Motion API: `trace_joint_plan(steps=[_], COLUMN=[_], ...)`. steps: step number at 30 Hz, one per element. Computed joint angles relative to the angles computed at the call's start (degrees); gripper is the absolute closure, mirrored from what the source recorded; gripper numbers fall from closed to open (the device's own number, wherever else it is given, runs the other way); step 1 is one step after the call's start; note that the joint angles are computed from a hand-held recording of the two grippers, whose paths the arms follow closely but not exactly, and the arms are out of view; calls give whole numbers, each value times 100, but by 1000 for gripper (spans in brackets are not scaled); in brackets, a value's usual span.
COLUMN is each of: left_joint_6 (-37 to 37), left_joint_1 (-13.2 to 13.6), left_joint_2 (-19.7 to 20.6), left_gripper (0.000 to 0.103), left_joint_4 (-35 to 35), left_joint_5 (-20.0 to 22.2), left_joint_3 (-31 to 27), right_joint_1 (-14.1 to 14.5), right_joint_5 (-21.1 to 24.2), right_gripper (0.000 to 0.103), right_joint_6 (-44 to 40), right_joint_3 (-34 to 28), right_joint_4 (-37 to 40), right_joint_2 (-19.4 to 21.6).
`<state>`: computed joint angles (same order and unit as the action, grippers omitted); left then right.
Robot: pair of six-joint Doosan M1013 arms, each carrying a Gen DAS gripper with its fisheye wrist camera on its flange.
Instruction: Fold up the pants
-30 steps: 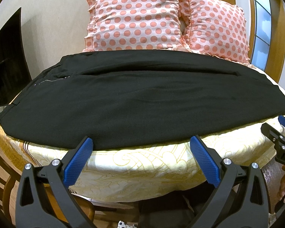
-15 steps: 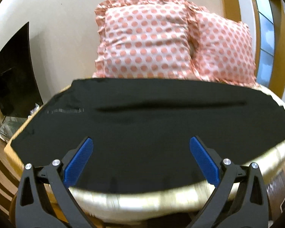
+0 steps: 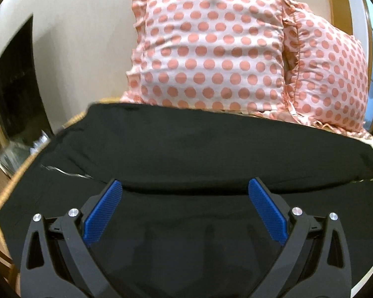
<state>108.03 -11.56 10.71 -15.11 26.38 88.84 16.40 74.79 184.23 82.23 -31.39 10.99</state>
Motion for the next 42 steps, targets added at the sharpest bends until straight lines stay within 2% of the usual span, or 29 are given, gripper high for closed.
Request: trace_joint_plan(steps=[2,5,8,10,11,13,15,16,20,22,25,29,31,36,39,42], left_joint_6=[459,986,1031,803,685,567,594,612,573,573,596,558,538,509,462,752], left_joint_1=[90,196,249,275,297,370,465,496,567,569,575,584,583,558,518,501], left_joint_2=[90,170,312,453,520,604,629,632,650,652,647,641,646,654,541,437], left_gripper=[2,2,2,2,2,2,2,2,2,2,2,2,2,2,2,2], left_joint_4=[-604,-1274,-1461,-1388,-1378,-1545,-1899,-2018,-2272,-2282,-2314,-2316,-2302,-2228,-2027,-1870], left_joint_5=[338,676,1107,1481,1646,1870,1922,1930,1977,1980,1975,1935,1941,1949,1638,1490], left_joint_3=[-119,-209,-388,-569,-649,-729,-718,-708,-695,-699,-690,-676,-682,-703,-589,-537], right_joint_1=[-246,-422,-496,-414,-373,-286,-204,-148,100,292,740,1464,1819,1970,1959,1876], right_joint_5=[224,675,1177,1520,1545,1371,971,807,-255,-634,-758,-633,-434,-705,-783,-1147], right_gripper=[37,39,42,44,48,59,69,77,90,92,93,93,93,93,93,92], right_joint_6=[111,166,-105,-395,-451,-349,-143,-49,618,1098,1775,2799,3291,3902,3997,4203], right_joint_3=[-186,-442,-698,-804,-806,-617,-308,-155,603,922,1267,1613,1778,2148,2228,2378], right_joint_4=[182,218,251,33,-39,-98,-152,-202,-392,-632,-1167,-1729,-1869,-1821,-1950,-1816], right_joint_2=[220,519,817,960,974,843,617,499,-117,-388,-693,-1007,-1116,-1320,-1371,-1463])
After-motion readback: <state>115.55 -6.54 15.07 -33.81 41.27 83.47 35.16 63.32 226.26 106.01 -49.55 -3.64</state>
